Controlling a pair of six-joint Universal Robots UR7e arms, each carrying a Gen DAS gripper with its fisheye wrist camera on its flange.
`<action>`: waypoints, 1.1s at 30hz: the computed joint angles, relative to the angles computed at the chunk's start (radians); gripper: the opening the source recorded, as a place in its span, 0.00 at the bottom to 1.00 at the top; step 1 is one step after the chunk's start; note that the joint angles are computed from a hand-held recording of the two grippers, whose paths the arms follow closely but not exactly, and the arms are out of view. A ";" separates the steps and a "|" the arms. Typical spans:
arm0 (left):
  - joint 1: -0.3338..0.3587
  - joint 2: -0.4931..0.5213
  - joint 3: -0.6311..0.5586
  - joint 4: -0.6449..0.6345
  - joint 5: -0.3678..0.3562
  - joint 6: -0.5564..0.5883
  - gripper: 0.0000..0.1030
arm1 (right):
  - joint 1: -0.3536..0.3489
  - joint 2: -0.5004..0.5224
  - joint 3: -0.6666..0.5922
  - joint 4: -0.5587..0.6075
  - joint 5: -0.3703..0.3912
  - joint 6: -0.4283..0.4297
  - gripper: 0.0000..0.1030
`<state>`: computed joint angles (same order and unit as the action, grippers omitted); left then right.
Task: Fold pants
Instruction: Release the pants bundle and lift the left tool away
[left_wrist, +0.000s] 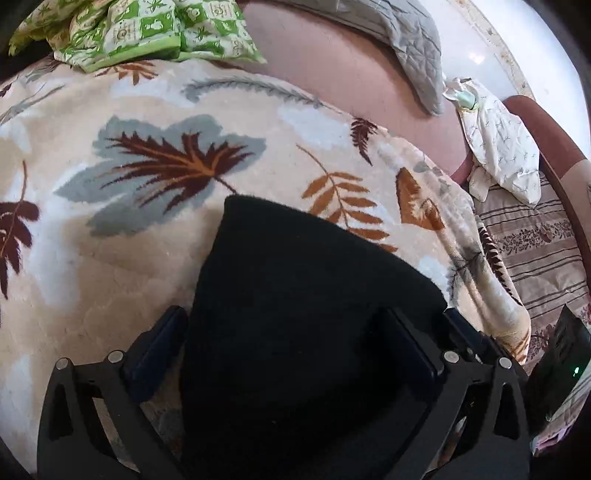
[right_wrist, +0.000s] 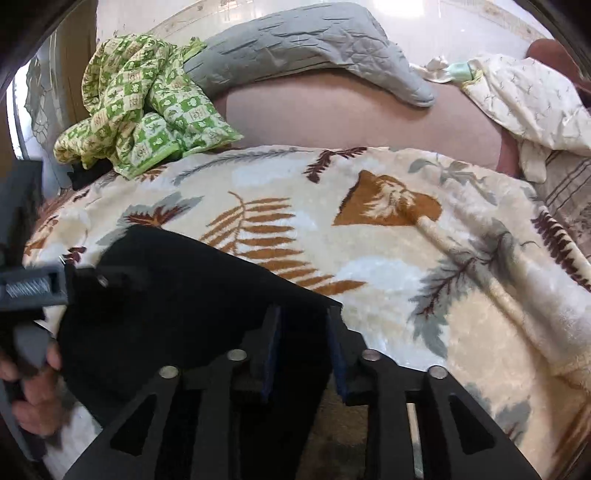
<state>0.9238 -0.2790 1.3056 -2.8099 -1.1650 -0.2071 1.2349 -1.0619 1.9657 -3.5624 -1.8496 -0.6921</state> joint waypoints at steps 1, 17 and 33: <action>-0.003 0.002 0.002 -0.003 0.008 0.008 1.00 | -0.007 -0.009 0.000 0.014 0.005 0.029 0.42; -0.135 -0.190 0.208 -0.058 0.184 0.093 1.00 | -0.072 -0.149 0.273 -0.408 0.219 0.105 0.80; -0.357 -0.259 0.464 -0.464 0.500 0.296 1.00 | -0.010 -0.220 0.527 -0.517 0.190 -0.050 0.80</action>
<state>0.5671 -0.5383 1.7693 -3.2736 -0.6652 0.0889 1.2251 -1.2816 2.4932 -4.0792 -1.6596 -0.7422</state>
